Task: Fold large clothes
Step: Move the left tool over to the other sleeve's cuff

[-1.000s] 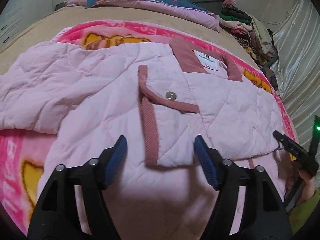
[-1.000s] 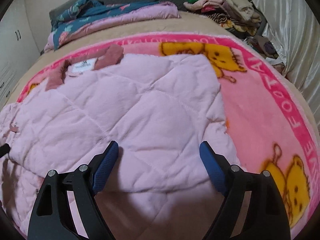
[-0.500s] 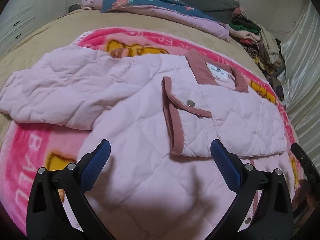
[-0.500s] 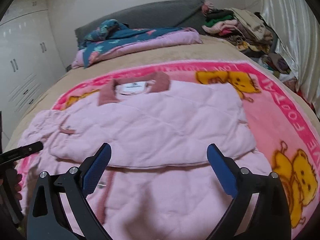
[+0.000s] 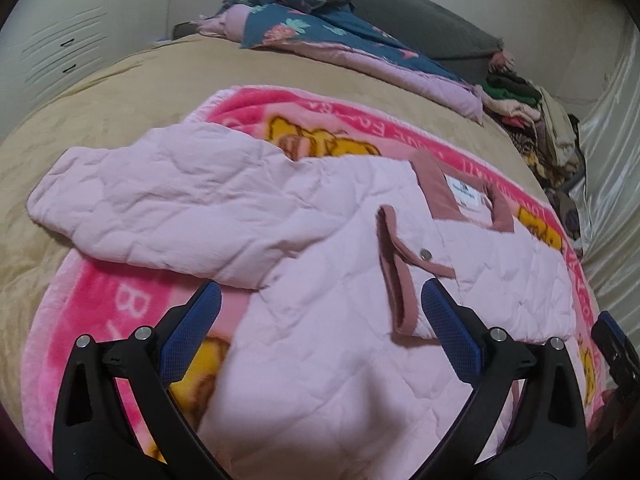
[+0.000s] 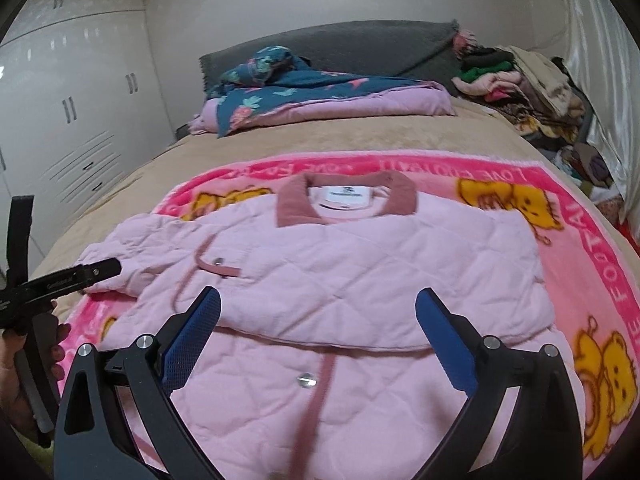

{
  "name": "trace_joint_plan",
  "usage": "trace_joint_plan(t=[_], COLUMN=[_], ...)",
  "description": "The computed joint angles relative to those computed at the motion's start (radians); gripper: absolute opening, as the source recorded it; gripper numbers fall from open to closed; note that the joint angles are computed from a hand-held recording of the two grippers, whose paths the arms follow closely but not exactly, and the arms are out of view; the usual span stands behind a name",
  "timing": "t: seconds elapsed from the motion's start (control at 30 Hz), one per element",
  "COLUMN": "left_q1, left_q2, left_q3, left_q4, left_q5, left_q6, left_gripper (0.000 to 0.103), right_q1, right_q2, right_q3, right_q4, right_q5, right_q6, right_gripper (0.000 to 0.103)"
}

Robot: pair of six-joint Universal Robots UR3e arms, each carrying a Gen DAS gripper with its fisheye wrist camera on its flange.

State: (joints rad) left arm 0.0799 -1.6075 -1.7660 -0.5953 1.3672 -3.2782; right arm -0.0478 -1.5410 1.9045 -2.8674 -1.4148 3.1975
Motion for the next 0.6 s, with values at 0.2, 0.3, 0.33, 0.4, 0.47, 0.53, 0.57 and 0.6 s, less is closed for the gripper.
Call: trace_joint_plan(t=[0.2, 0.3, 0.33, 0.4, 0.47, 0.53, 0.57, 0.6], left_q1=[0.074, 0.111, 0.123, 0.143, 0.162, 0.188, 0.199, 0.212], left_q2=[0.045, 0.061, 0.066, 0.075, 0.080, 0.087, 0.089, 0.092], left_q3=[-0.025, -0.036, -0.039, -0.043, -0.047, -0.053, -0.056, -0.059], left_q4=[-0.006, -0.008, -0.007, -0.010, -0.013, -0.017, -0.017, -0.019], left_q5=[-0.017, -0.031, -0.030, -0.035, -0.040, -0.054, -0.062, -0.065], left_q6=[-0.002, -0.003, -0.005, -0.002, -0.003, -0.004, -0.003, -0.003], left_gripper=[0.094, 0.094, 0.094, 0.094, 0.094, 0.094, 0.094, 0.094], right_q1=[0.096, 0.150, 0.160, 0.193, 0.223, 0.249, 0.266, 0.276], right_q2=[0.082, 0.131, 0.141, 0.179, 0.214, 0.246, 0.268, 0.282], right_q3=[-0.127, -0.204, -0.219, -0.280, -0.336, -0.386, -0.422, -0.446], right_q4=[0.029, 0.045, 0.048, 0.065, 0.081, 0.094, 0.104, 0.113], right_q5=[-0.020, -0.035, -0.037, -0.041, -0.048, -0.057, -0.061, -0.062], right_q6=[0.007, 0.009, 0.009, 0.010, 0.010, 0.007, 0.005, 0.003], right_gripper=[0.098, 0.098, 0.098, 0.098, 0.098, 0.098, 0.098, 0.098])
